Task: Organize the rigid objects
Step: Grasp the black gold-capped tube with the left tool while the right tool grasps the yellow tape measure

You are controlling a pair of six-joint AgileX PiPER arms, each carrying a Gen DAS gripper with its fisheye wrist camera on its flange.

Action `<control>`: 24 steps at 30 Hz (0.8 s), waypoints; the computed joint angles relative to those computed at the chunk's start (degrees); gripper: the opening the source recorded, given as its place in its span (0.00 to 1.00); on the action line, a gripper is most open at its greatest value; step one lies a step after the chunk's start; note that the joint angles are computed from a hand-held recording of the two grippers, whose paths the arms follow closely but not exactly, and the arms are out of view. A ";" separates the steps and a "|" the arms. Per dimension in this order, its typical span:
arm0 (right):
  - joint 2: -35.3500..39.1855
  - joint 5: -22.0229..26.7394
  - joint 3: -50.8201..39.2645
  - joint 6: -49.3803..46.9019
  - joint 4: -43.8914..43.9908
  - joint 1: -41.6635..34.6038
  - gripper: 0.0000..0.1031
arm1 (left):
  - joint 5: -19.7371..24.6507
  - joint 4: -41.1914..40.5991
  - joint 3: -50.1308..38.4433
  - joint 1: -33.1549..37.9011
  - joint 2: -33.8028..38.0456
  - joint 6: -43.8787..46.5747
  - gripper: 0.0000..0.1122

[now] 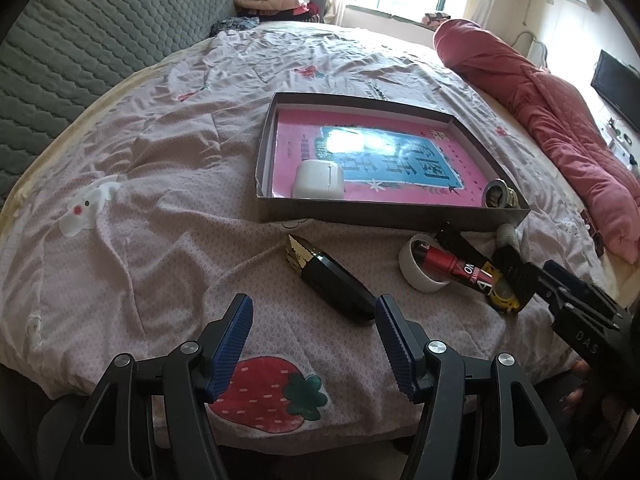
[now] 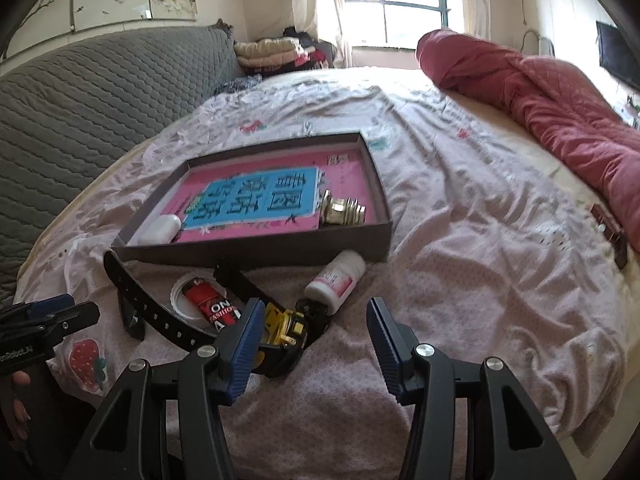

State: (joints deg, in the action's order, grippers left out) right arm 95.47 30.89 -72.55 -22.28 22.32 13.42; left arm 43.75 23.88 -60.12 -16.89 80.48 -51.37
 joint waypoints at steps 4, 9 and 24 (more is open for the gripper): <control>2.06 2.95 -1.57 -1.13 2.27 -0.53 0.51 | -1.31 -0.66 0.34 0.41 0.70 0.06 0.58; 3.11 5.34 -2.00 -2.42 3.68 -0.40 0.51 | -2.01 -0.40 -0.13 0.46 2.18 -0.56 0.58; 2.60 5.59 -1.67 1.52 -3.46 4.76 0.28 | -4.03 -2.62 -1.57 2.29 5.54 -1.00 0.58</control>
State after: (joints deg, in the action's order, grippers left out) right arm 98.07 36.49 -74.22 -20.76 18.85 18.17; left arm 39.72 21.26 -61.68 -14.60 86.03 -52.37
